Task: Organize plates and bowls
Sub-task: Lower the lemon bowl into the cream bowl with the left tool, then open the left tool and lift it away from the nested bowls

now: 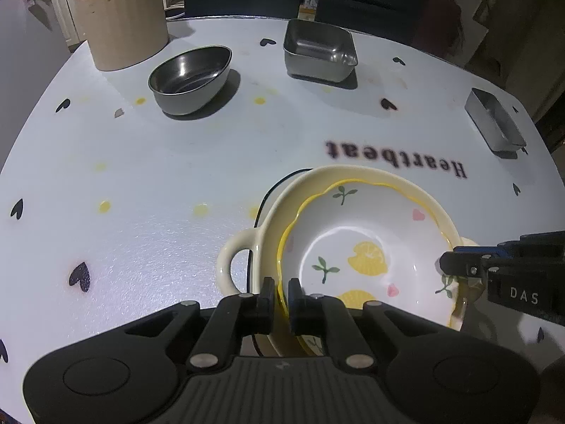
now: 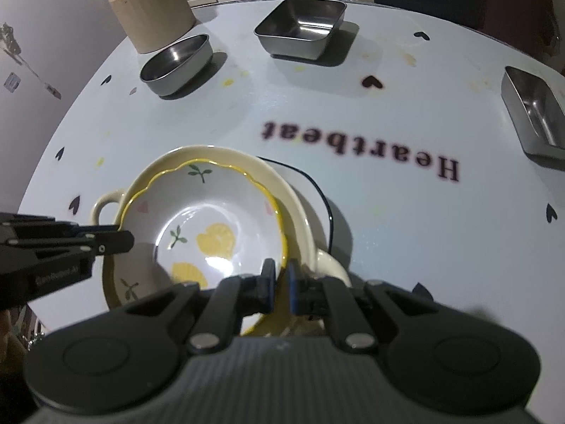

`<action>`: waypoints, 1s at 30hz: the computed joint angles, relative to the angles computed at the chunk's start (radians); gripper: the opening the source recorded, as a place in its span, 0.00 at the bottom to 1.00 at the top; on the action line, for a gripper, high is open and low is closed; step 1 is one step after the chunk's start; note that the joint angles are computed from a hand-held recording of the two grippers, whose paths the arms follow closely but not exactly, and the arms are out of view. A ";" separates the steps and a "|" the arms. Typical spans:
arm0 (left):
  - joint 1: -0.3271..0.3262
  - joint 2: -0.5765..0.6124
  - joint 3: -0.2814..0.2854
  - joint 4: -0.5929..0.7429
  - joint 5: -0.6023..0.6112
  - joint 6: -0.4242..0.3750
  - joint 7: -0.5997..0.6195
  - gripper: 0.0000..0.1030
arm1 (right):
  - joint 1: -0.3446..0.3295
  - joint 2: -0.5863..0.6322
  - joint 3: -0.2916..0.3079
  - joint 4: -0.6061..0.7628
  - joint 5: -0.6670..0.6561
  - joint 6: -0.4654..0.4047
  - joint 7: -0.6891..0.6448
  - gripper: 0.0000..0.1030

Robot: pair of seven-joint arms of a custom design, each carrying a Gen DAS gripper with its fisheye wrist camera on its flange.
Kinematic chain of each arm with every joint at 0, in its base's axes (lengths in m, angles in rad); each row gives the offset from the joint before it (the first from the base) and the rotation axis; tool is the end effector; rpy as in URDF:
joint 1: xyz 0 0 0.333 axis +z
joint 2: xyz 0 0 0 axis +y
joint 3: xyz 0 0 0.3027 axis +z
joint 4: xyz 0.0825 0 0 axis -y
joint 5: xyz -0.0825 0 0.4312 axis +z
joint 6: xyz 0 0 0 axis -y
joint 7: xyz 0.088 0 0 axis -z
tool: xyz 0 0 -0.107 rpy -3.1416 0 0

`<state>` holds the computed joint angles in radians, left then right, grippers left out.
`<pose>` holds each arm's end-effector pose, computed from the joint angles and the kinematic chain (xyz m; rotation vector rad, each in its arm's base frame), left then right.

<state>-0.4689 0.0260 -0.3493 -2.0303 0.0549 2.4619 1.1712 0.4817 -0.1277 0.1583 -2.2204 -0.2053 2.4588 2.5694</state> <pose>0.4335 -0.4615 0.4426 -1.5802 2.5245 -0.5964 0.4634 0.3468 0.4309 -1.7283 2.1583 -0.2308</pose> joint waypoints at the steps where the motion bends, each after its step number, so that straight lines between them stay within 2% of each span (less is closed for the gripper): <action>1: 0.000 -0.004 0.000 -0.003 -0.003 0.003 0.001 0.10 | 0.000 -0.003 0.000 -0.002 -0.001 0.000 -0.001 0.11; 4: 0.000 -0.017 0.000 -0.015 -0.018 0.011 0.010 0.17 | 0.001 -0.012 0.002 -0.007 -0.014 0.000 -0.002 0.11; 8: -0.005 -0.031 0.002 -0.024 -0.034 0.025 0.013 0.28 | 0.002 -0.034 0.002 -0.028 -0.027 0.018 0.000 0.22; 11: -0.008 -0.041 0.003 -0.030 -0.037 0.042 0.006 0.40 | 0.003 -0.050 0.001 -0.043 -0.033 0.031 0.008 0.26; 13: -0.011 -0.047 0.003 -0.034 -0.024 0.055 -0.005 0.53 | 0.002 -0.059 0.002 -0.049 -0.043 0.042 0.015 0.29; 14: -0.013 -0.050 0.003 -0.035 -0.016 0.061 -0.014 0.57 | 0.002 -0.067 0.001 -0.057 -0.046 0.050 0.018 0.35; 15: -0.014 -0.051 0.004 -0.036 -0.010 0.069 -0.023 0.67 | 0.001 -0.077 0.001 -0.066 -0.050 0.057 0.024 0.40; 16: -0.015 -0.052 0.004 -0.036 0.000 0.078 -0.036 0.75 | -0.001 -0.088 0.002 -0.075 -0.061 0.067 0.035 0.48; 17: -0.015 -0.053 0.004 -0.038 0.016 0.090 -0.052 0.78 | -0.004 -0.097 0.004 -0.083 -0.077 0.072 0.048 0.56; 21: -0.017 -0.054 0.003 -0.036 0.081 0.130 -0.122 0.93 | -0.020 -0.147 0.009 -0.124 -0.140 0.094 0.102 0.68; 25: -0.020 -0.045 0.000 -0.019 0.156 0.165 -0.189 0.96 | -0.040 -0.206 0.014 -0.170 -0.193 0.096 0.164 0.87; 29: -0.028 -0.016 -0.008 0.019 0.224 0.183 -0.248 0.99 | -0.064 -0.280 0.023 -0.227 -0.261 0.098 0.233 1.00; 30: -0.030 -0.008 -0.010 0.029 0.238 0.184 -0.257 1.00 | -0.072 -0.302 0.025 -0.244 -0.276 0.104 0.253 1.00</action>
